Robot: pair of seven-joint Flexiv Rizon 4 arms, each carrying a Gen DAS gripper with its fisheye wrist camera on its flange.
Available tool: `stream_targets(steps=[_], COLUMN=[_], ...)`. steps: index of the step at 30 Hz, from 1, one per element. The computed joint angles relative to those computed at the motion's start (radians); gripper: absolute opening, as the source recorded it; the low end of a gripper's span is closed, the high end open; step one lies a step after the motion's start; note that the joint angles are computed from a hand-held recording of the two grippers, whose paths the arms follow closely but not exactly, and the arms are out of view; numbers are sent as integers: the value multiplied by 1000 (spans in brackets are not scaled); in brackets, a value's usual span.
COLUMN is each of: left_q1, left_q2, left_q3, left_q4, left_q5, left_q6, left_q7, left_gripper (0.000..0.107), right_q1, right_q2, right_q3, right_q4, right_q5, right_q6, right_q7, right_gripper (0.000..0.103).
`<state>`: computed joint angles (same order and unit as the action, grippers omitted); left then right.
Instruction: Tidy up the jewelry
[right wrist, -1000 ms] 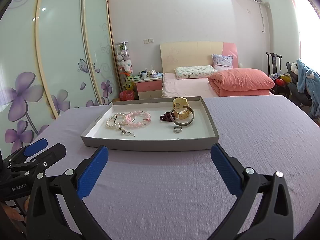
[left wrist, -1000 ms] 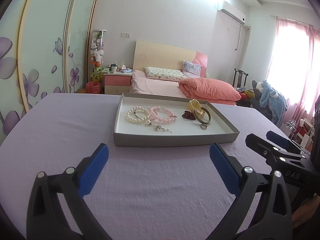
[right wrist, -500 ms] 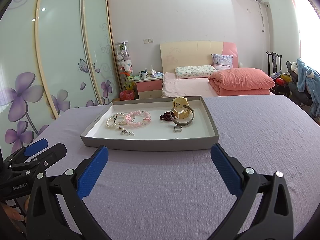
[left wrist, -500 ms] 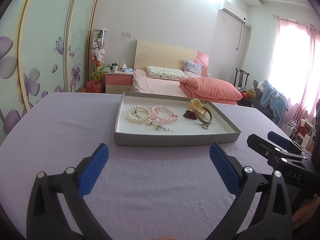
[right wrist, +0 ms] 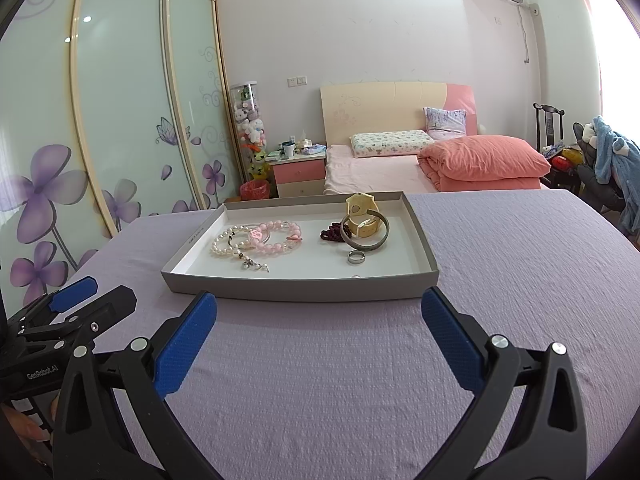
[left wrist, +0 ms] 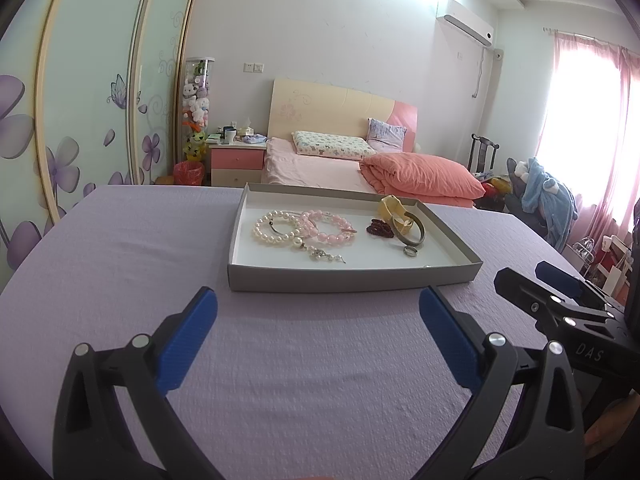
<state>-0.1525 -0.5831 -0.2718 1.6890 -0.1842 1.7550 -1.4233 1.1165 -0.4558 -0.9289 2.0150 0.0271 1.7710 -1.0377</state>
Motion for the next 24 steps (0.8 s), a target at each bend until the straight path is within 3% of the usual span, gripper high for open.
stream_targets(steps=[24], left_q1=[4], left_q2=[4], left_q3=[5], left_q4=[5], left_q5=[3], left_q6=[1], left_q7=[-3], left_gripper=[101], right_q1=[-6], right_q2=[0], right_q3=[6], right_q4=[-2], right_q5=[-2], right_q6=[-1], right_q7=[2], right_gripper=[102])
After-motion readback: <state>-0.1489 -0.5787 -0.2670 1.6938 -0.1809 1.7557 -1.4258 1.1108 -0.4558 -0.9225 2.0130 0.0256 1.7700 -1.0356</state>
